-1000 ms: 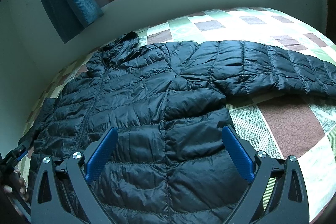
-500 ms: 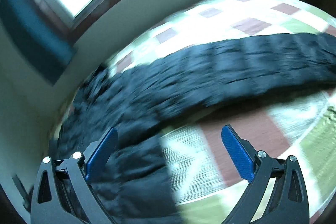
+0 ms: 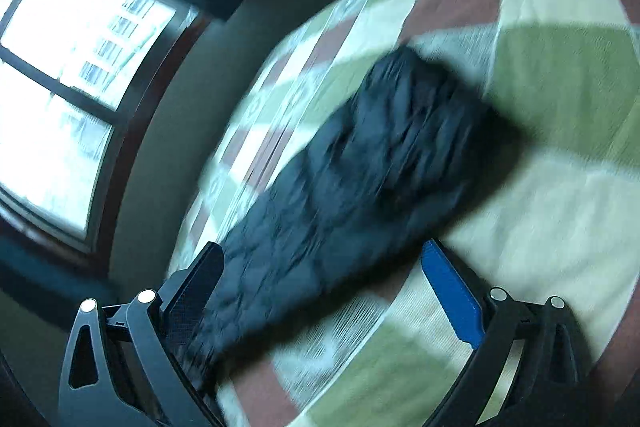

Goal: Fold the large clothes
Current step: 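Grasp the jacket sleeve cuff with the right gripper and lift it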

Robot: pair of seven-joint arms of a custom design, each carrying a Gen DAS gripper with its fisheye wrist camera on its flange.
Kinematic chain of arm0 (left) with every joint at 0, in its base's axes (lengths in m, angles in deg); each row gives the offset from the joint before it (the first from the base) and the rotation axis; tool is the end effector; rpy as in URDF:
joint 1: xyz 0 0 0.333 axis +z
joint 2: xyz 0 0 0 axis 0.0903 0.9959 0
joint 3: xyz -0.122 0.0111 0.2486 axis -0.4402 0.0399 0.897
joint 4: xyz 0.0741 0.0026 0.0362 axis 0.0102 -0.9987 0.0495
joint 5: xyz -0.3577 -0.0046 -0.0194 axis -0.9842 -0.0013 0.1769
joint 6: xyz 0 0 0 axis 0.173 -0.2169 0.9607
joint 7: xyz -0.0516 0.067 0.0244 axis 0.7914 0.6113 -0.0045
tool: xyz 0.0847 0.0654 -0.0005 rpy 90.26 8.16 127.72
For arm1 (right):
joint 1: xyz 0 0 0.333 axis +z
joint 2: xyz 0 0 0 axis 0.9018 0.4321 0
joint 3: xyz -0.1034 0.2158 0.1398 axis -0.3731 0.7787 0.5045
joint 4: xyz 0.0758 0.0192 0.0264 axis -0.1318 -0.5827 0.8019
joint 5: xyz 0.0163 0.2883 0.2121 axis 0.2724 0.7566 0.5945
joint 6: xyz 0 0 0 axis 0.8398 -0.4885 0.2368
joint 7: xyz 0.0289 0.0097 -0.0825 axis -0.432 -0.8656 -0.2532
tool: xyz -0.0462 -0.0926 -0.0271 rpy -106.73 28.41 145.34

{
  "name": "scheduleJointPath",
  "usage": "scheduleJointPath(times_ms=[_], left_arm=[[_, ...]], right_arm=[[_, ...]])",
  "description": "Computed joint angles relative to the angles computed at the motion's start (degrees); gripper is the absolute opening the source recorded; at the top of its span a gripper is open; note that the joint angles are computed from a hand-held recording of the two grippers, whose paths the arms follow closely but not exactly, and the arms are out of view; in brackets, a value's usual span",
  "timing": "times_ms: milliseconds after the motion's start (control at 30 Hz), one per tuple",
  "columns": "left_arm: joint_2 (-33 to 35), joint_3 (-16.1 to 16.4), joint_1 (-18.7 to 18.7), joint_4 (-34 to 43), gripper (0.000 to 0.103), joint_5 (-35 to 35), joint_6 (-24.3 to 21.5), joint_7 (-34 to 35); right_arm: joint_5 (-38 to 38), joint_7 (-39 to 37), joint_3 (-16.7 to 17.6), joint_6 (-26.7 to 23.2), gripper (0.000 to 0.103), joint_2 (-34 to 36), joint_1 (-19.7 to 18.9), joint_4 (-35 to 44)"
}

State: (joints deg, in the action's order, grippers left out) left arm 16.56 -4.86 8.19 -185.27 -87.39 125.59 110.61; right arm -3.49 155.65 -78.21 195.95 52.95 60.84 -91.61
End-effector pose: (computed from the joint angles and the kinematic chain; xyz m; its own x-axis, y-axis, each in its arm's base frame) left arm 0.5082 0.0537 0.4849 0.2387 -0.9425 0.2341 -0.6926 -0.3342 -0.6392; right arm 0.4718 -0.1854 0.4586 -0.5514 -0.4255 -0.7175 -0.1939 0.9020 -0.3858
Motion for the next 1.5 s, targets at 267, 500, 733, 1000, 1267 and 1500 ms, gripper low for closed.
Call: scheduleJointPath(times_ms=[267, 500, 733, 1000, 1267, 1500], left_arm=[[0.42, -0.33, 0.46, -0.04, 0.101, 0.69, -0.41, -0.68], [0.72, -0.52, 0.65, 0.07, 0.101, 1.38, -0.8, -0.96], [1.27, -1.03, 1.07, 0.14, 0.101, 2.84, -0.91, -2.03], [1.54, -0.99, 0.97, 0.23, 0.101, 2.52, -0.86, -1.88], [1.57, -0.88, 0.83, 0.06, 0.101, 1.73, -0.64, -1.18], [1.57, -1.02, 0.74, -0.02, 0.101, 1.53, -0.77, -1.35]], right_arm=[[-16.78, 17.14, 0.46, -6.62, 0.097, 3.13, -4.48, 3.91], [-21.89, 20.95, 0.52, -5.66, 0.019, 4.76, -5.46, 4.04], [-38.4, 25.32, 4.35, 0.44, 0.007, 3.38, -2.97, 6.37], [-44.37, 20.46, 8.93, -1.91, 0.007, 11.26, 5.91, 20.64], [-57.94, 25.11, 9.46, -13.75, 0.007, 29.07, 17.1, 45.79], [-59.81, 23.68, 10.45, -25.28, 0.006, 44.21, 22.61, 66.83]])
